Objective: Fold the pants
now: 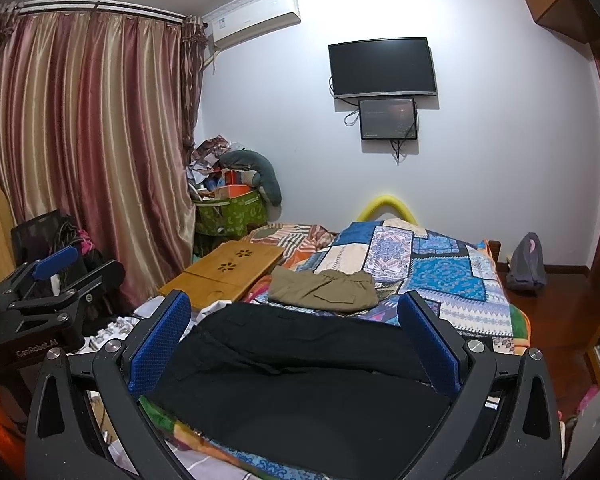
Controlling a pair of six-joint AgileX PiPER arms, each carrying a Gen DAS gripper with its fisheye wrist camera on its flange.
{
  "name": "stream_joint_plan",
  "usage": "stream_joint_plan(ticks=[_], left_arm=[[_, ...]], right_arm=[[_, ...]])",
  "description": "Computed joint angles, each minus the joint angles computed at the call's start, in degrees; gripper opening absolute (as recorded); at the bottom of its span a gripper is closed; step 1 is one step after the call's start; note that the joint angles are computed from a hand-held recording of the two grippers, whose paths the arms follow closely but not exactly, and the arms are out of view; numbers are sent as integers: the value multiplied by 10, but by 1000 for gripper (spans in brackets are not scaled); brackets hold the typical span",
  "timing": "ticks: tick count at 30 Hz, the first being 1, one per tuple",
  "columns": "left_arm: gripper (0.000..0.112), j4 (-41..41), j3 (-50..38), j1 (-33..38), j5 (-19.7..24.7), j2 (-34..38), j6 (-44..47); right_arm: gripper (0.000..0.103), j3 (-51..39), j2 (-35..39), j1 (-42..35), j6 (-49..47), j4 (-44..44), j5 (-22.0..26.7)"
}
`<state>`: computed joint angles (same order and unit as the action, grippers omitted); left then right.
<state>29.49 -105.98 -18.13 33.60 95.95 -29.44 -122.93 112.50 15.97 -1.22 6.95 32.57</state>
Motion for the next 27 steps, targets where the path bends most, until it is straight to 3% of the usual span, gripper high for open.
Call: stream_joint_plan(ticks=[27], left_arm=[[103,18,-17,-10,9,12,-20]], right_arm=[[103,-24,15,4,-4,4,15]])
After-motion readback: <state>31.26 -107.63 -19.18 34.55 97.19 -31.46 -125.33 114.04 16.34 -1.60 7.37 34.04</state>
